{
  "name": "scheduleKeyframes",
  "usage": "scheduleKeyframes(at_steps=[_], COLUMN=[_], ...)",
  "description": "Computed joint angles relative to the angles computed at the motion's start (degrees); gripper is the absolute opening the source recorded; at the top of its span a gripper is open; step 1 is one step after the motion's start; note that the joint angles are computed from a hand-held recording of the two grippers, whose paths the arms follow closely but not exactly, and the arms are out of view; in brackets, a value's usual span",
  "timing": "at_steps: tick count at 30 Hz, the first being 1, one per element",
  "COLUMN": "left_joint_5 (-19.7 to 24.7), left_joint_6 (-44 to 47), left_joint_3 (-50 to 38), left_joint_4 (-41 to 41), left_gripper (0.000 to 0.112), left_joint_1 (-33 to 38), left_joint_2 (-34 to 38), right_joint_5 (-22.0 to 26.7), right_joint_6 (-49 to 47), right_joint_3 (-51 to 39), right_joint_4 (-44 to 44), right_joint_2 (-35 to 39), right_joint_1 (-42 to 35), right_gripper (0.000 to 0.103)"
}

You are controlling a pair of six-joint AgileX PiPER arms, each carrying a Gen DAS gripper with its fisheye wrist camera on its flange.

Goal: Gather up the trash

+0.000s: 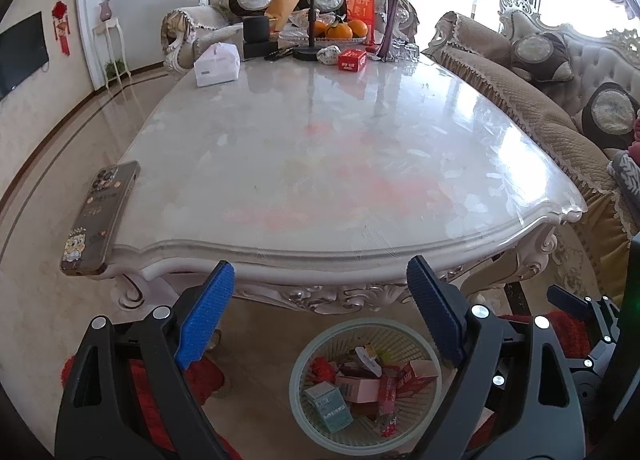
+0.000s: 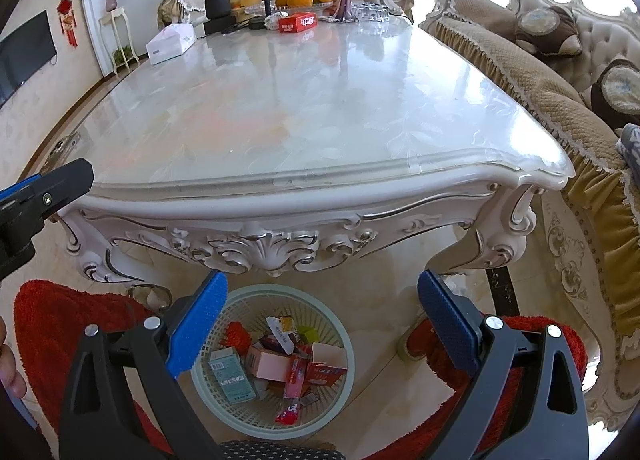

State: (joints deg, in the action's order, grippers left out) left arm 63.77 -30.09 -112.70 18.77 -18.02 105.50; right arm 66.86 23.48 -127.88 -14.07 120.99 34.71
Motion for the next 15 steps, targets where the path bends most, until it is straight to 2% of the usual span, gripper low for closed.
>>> scheduleKeyframes(at_steps=[2,15], left_joint_5=[-0.2,0.4], left_joint_6=[-0.1,-0.2], left_joint_3=[0.4,-0.2], left_joint_4=[0.5,-0.7], left_gripper=[0.093,0.093], left_joint_1=[-0.2,0.7], left_joint_2=[0.0,1.0], right_joint_5=[0.4,1.8], right_joint_6=[-0.3,-0.8], right_joint_3=[-0.3,-1.9], right_joint_4=[0.2,0.9], right_joint_2=[0.2,1.3], right_joint_1=[0.1,0.4], right_gripper=[0.092,0.092])
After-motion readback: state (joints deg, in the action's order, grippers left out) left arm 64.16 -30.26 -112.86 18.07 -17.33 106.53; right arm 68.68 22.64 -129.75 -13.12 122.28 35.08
